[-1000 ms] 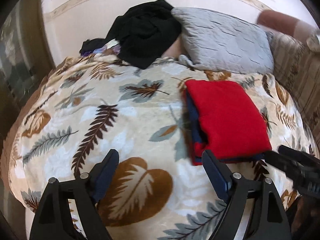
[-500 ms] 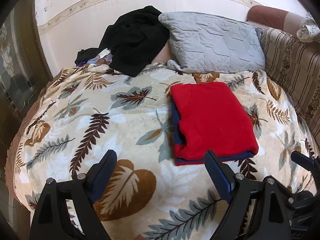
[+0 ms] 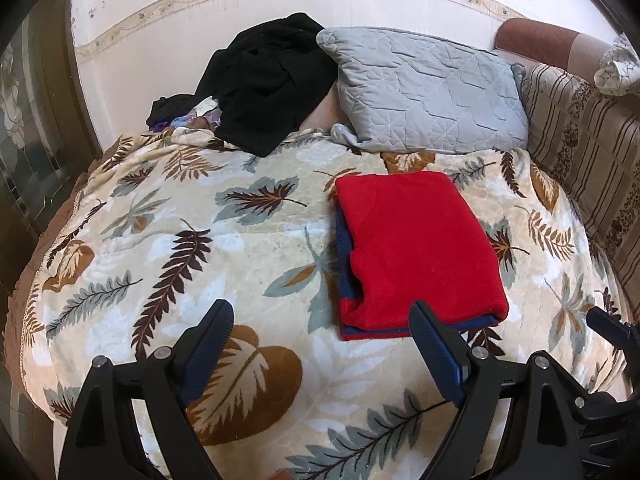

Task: Fold small clothes

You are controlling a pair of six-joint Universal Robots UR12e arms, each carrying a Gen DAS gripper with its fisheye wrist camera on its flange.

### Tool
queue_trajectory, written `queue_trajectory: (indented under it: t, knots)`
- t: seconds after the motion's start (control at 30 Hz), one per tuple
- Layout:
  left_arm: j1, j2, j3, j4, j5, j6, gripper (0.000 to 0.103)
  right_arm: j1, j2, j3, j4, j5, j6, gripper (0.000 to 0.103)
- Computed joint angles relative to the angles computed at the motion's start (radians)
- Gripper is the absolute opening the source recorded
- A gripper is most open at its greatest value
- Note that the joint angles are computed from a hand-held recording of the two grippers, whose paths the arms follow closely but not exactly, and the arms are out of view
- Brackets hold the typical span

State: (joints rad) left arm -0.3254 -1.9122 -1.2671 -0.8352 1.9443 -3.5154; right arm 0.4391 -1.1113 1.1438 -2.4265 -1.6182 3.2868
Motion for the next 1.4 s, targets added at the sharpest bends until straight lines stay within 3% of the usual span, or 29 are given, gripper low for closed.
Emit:
queue_trajectory:
  t: [0.7, 1.4]
  knots:
    - [0.009, -0.001, 0.003, -0.015, -0.014, -0.043, 0.089, 0.007, 0.016, -0.031, 0.018, -0.031, -0.021, 0.101]
    - [-0.001, -0.006, 0.014, 0.000, -0.010, -0.013, 0.089, 0.004, 0.026, -0.050, 0.068, -0.036, -0.034, 0.101]
